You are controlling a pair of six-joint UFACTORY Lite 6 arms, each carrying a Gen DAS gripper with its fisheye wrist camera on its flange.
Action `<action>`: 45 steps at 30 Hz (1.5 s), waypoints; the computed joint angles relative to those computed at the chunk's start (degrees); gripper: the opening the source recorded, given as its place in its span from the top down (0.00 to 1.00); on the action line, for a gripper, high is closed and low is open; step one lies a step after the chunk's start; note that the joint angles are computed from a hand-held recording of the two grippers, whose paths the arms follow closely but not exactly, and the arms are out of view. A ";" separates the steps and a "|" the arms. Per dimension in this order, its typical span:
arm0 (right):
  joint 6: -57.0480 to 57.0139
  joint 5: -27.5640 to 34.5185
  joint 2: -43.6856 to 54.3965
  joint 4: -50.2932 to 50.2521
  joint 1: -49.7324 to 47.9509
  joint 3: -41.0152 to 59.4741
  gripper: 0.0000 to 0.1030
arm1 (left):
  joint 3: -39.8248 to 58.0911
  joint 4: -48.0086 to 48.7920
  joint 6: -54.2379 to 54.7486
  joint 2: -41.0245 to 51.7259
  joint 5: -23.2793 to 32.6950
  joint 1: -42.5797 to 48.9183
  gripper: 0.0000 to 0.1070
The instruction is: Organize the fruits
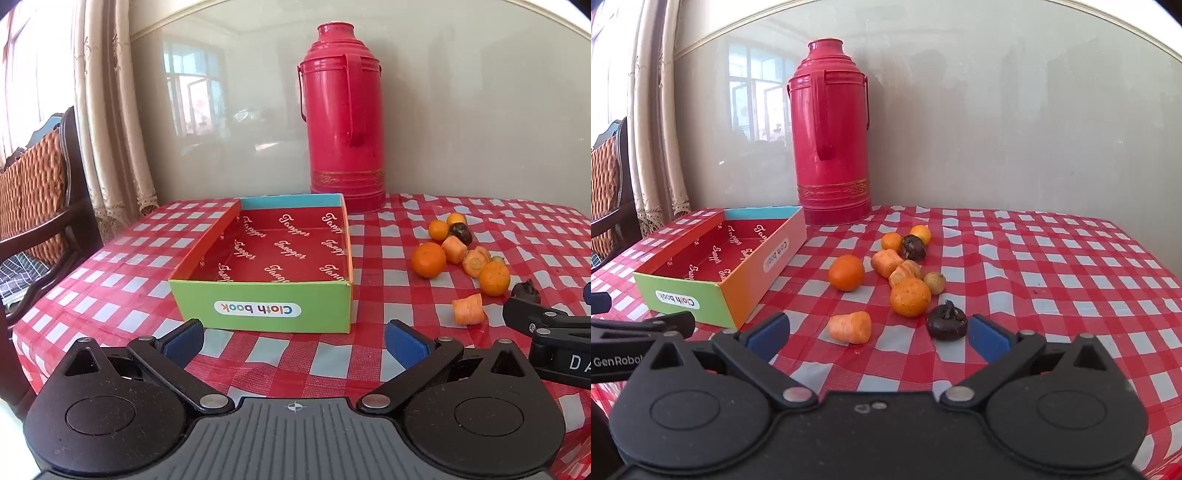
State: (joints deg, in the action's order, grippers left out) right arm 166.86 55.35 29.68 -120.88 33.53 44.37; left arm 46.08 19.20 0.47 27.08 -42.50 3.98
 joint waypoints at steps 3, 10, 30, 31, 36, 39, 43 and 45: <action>0.09 -0.07 -0.08 0.43 0.19 0.03 0.06 | 0.05 -0.30 0.35 0.04 0.08 -0.05 0.04; 1.05 -0.59 0.01 -0.32 -0.11 0.06 0.06 | 0.38 1.86 -1.15 0.21 0.28 0.99 0.04; 1.23 -1.12 -0.24 -0.73 -0.19 -0.06 0.06 | 0.09 -0.48 0.22 0.33 -0.18 -0.09 0.04; 1.20 -1.15 -0.30 -0.74 -0.22 -0.08 0.06 | 0.13 -0.49 0.24 0.32 -0.13 -0.08 0.04; 1.24 -1.14 -0.21 -0.81 -0.27 -0.02 0.06 | -0.01 -0.21 0.13 0.20 -0.20 0.04 0.04; 1.16 -1.24 -0.22 -0.86 -0.35 0.03 0.06 | 0.06 -0.20 0.03 0.18 -0.06 0.04 0.04; 1.16 -1.30 -0.25 -0.90 -0.42 0.06 0.06 | 0.09 0.10 -0.17 0.03 0.17 0.11 0.04; 1.01 -1.35 -0.27 -0.79 -0.42 0.11 0.06 | 0.08 0.10 -0.12 0.02 0.11 0.11 0.04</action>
